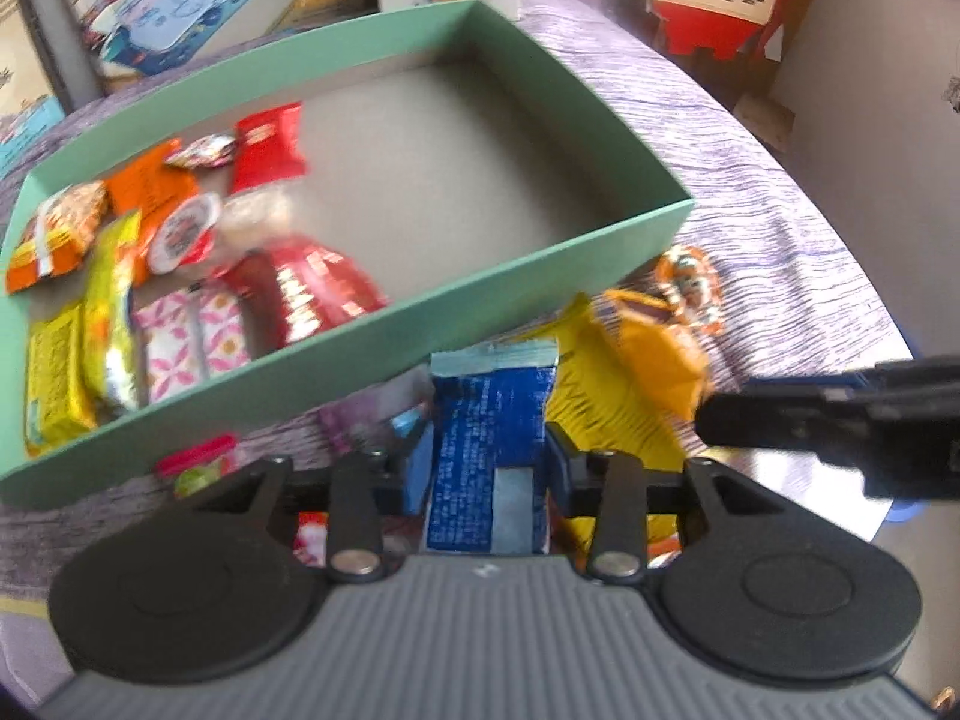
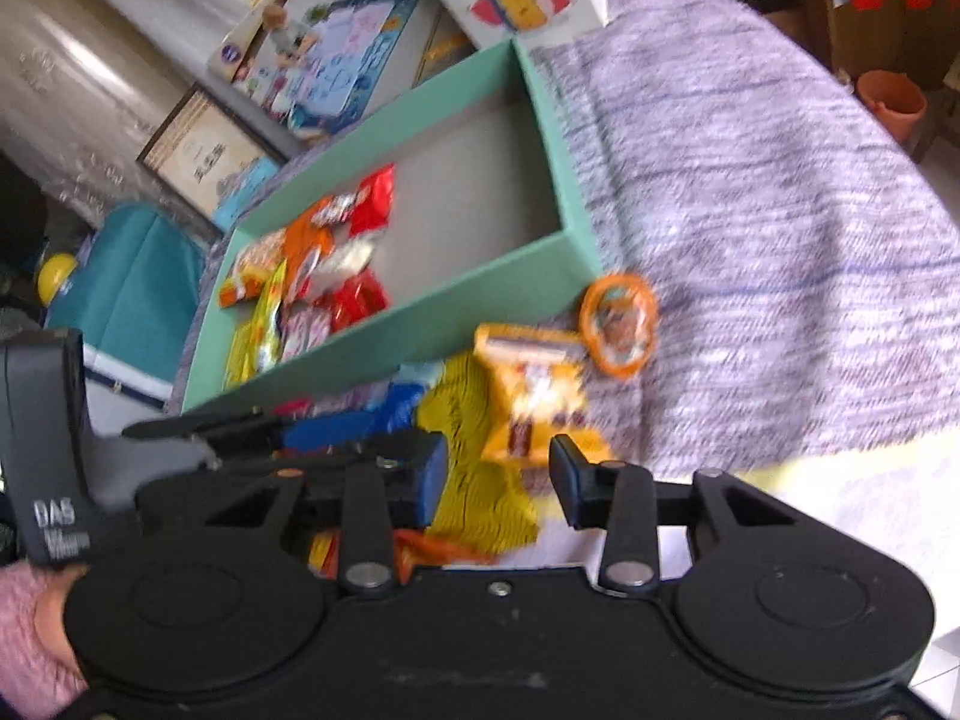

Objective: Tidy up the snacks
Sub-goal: 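Close the left tool on the blue packet while the right tool closes on the WINSUN pack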

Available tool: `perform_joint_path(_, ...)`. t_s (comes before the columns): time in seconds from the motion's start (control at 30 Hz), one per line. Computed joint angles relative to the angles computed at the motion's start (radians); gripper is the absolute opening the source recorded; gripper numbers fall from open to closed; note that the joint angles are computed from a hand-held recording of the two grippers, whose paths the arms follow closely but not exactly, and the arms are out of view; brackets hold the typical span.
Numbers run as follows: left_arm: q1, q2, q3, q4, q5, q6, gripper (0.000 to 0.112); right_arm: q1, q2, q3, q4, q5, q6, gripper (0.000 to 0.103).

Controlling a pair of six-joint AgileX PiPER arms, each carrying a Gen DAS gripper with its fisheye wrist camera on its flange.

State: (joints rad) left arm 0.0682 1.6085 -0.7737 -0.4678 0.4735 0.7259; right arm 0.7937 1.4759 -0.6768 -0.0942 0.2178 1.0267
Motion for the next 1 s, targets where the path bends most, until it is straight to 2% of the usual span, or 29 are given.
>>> perform_joint_path(0.1, 0.066, 0.008, -0.003, -0.049, 0.029, 0.072, 0.035, 0.036, 0.049, -0.037, 0.019, 0.012, -0.010, 0.038)
perform_joint_path(0.23, 0.129, -0.001, 0.008, -0.106, 0.040, 0.161, 0.035, 0.097, 0.127, -0.125, -0.239, 0.075, 0.243, 0.039)
perform_joint_path(0.33, 0.169, -0.001, 0.013, -0.123, 0.053, 0.216, 0.035, 0.125, 0.174, -0.197, -0.321, 0.131, 0.305, 0.040)
perform_joint_path(0.47, 0.210, 0.016, 0.010, -0.142, 0.069, 0.262, 0.038, 0.151, 0.251, -0.292, -0.343, 0.188, 0.311, 0.046)
perform_joint_path(0.53, 0.242, 0.025, 0.012, -0.156, 0.079, 0.298, 0.044, 0.171, 0.284, -0.341, -0.369, 0.234, 0.323, 0.051)
perform_joint_path(0.6, 0.257, 0.031, 0.013, -0.147, 0.076, 0.302, 0.049, 0.193, 0.312, -0.390, -0.380, 0.292, 0.316, 0.051)
perform_joint_path(0.77, 0.298, 0.049, 0.006, -0.149, 0.095, 0.333, 0.053, 0.235, 0.352, -0.443, -0.457, 0.396, 0.396, 0.052)
perform_joint_path(0.8, 0.301, 0.049, 0.006, -0.156, 0.099, 0.343, 0.055, 0.238, 0.361, -0.453, -0.459, 0.411, 0.393, 0.055)
perform_joint_path(0.83, 0.299, 0.048, 0.006, -0.156, 0.100, 0.343, 0.056, 0.240, 0.372, -0.467, -0.459, 0.429, 0.387, 0.063)
perform_joint_path(0.9, 0.296, 0.043, 0.005, -0.138, 0.104, 0.323, 0.058, 0.244, 0.392, -0.494, -0.450, 0.475, 0.366, 0.063)
perform_joint_path(1.0, 0.305, 0.044, 0.005, -0.142, 0.114, 0.329, 0.058, 0.234, 0.386, -0.470, -0.441, 0.448, 0.368, 0.063)
